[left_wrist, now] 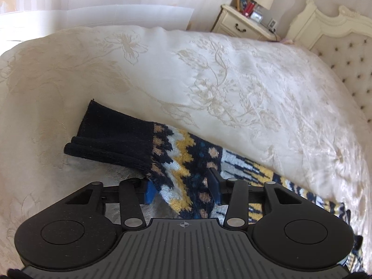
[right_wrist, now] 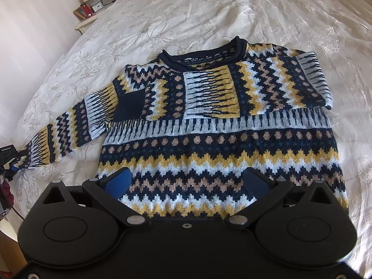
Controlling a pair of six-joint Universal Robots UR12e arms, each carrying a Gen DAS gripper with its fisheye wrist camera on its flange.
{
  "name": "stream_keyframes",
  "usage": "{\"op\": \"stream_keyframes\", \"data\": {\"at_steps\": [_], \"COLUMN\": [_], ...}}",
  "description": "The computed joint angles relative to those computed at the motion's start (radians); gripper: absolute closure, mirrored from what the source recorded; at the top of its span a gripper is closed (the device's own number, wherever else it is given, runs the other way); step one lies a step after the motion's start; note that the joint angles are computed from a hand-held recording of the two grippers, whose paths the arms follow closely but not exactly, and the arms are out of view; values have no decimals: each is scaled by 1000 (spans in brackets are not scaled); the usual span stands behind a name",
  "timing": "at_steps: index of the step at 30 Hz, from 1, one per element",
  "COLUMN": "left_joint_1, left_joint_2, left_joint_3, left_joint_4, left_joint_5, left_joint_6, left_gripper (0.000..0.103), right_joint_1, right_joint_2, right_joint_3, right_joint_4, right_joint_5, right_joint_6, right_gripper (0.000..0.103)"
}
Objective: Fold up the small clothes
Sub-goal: 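Grasp the other sleeve's navy cuff with the left tool, then lift and carry the sleeve across the sweater body with the left tool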
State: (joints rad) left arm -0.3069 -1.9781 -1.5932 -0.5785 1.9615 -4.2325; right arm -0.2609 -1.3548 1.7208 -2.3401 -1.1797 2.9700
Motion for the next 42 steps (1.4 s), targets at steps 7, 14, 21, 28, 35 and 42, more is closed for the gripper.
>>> {"op": "stream_keyframes", "data": {"at_steps": [7,14,21,28,35,42], "left_joint_1": [-30,-91,-151,-195,-235,-259], "left_joint_2": [-8,-65,-196,-363,-527,-658], "left_joint_3": [42,187,412,656,907,1133], "left_joint_4": [77,174,232,176,3,-213], "left_joint_5": [39,62,-12,-115,-207,-285], "left_joint_6": [94,300,445,471,504,574], "left_gripper": [97,97,97,97,97,93], "right_joint_1": [-9,-34,-80,-135,-181,-208], "right_joint_2": [-4,0,0,11,23,36], "right_joint_3": [7,10,5,-9,-22,-34], "right_joint_4": [9,36,61,63,71,82], "right_joint_5": [-3,51,114,149,151,128], "right_joint_6": [5,-26,-66,-74,-81,-69], "right_gripper": [1,1,1,1,1,1]}}
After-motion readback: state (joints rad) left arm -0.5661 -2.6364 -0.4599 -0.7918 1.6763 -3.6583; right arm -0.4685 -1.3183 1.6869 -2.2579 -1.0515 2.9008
